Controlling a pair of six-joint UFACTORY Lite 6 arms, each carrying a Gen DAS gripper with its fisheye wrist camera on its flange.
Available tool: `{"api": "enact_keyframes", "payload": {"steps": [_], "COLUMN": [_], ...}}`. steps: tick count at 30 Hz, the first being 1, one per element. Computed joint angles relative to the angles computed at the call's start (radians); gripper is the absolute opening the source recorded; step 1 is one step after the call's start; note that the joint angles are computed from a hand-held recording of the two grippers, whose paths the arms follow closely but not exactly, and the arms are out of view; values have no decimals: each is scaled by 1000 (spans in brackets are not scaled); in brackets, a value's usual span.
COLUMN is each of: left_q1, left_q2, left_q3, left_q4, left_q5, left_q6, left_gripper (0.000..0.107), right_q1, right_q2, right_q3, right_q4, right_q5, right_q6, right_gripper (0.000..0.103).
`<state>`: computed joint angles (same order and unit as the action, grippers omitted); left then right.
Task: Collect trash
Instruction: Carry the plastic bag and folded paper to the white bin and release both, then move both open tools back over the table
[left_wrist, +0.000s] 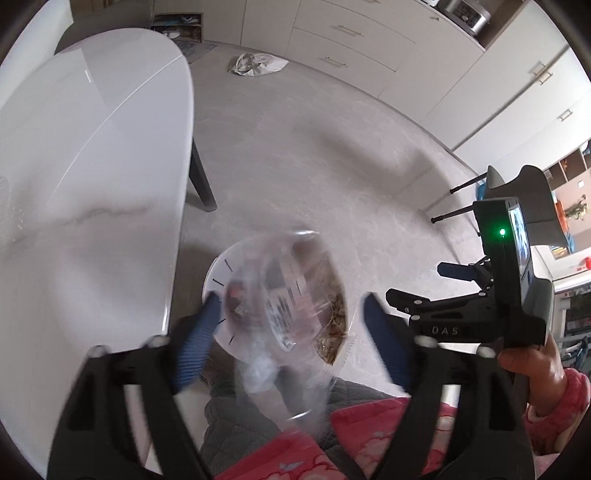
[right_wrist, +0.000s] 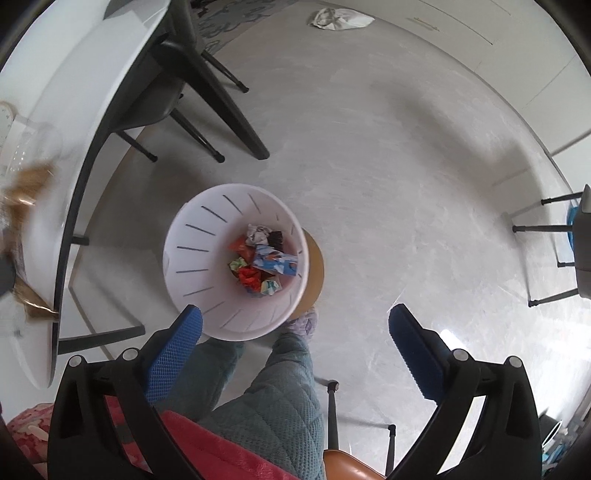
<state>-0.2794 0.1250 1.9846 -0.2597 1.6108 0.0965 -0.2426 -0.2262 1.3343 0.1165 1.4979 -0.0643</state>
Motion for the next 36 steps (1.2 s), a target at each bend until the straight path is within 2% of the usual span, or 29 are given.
{"api": "enact_keyframes", "payload": {"steps": [4, 13, 24, 31, 36], "left_q1": [-43, -82, 13, 166, 385], "left_q2": [-2, -14, -55, -69, -4], "left_q3": [23, 25, 36, 119, 315], "left_q4": [15, 47, 51, 62, 107], "left_q5": [-7, -14, -1, 42, 126], "left_q6": [-27, -70, -101, -133, -80], "left_gripper": [94, 94, 94, 94, 94], "right_q1": [-41, -46, 69, 244, 420], "right_q2": [4, 25, 92, 263, 554], "right_q3": [-2, 33, 157, 428, 887], "right_q4": [5, 22, 31, 31, 71], "right_q5": [2, 8, 25, 58, 135], "right_q6": [-31, -39, -6, 43, 112], "right_gripper": [100, 100, 100, 100, 100]}}
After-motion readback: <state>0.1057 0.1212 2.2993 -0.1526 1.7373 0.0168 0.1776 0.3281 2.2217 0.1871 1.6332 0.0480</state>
